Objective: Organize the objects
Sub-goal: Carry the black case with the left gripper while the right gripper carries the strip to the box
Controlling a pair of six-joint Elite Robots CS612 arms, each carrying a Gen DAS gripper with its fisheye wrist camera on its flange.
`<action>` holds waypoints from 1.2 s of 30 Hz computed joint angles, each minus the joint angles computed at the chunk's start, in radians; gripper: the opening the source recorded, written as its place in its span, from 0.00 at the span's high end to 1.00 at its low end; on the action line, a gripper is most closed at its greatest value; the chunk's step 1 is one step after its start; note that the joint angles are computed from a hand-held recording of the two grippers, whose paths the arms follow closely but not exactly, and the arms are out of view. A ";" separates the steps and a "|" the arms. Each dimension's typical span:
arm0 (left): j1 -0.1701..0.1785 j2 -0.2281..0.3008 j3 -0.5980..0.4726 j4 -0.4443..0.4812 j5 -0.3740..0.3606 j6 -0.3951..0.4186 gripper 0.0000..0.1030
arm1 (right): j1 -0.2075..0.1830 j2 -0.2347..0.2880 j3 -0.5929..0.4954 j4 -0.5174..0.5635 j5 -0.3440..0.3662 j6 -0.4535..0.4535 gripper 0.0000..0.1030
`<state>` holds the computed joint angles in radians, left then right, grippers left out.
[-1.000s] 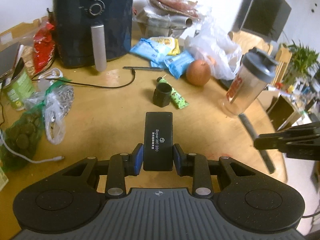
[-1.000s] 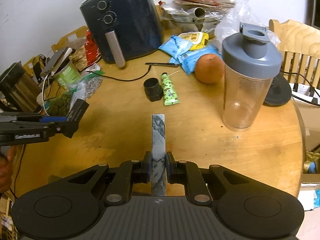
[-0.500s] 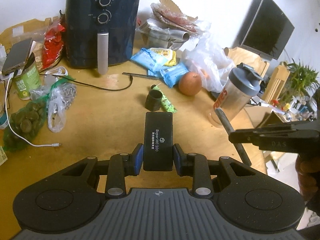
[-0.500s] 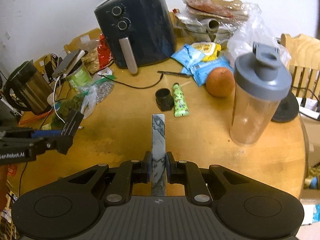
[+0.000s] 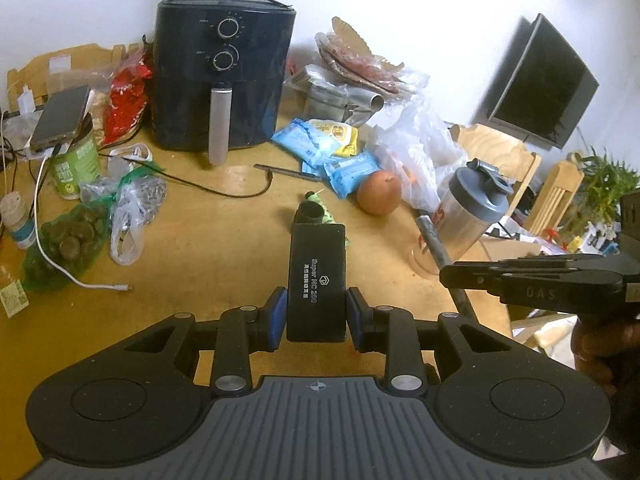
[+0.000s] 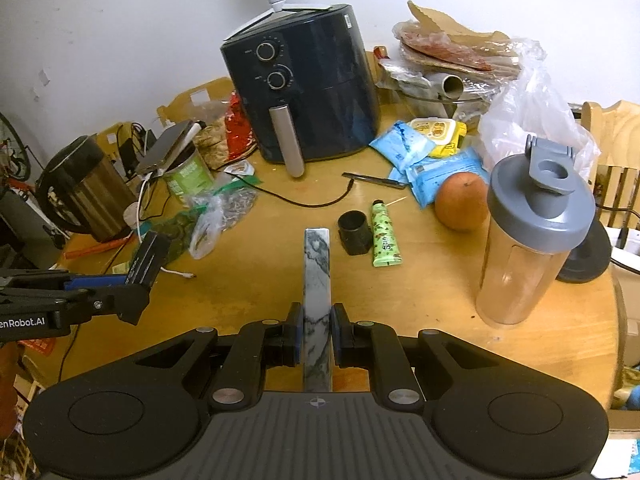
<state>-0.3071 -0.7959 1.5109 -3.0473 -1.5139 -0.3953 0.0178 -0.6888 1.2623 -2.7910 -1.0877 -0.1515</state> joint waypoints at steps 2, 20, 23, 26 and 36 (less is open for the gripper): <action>-0.002 -0.004 0.006 0.003 -0.004 -0.010 0.70 | -0.002 -0.003 0.007 -0.001 0.007 -0.003 0.84; -0.034 -0.026 0.060 0.047 -0.044 -0.051 0.70 | -0.018 -0.038 0.100 -0.010 0.043 0.007 0.84; -0.036 -0.028 0.065 0.041 -0.073 -0.040 0.70 | -0.021 -0.043 0.108 -0.013 0.045 0.010 0.84; -0.032 -0.023 0.068 0.014 -0.127 -0.041 0.70 | -0.023 -0.049 0.117 -0.018 0.051 0.011 0.84; -0.044 -0.036 0.099 -0.040 -0.062 -0.083 0.48 | -0.025 -0.062 0.140 -0.016 0.067 0.001 0.84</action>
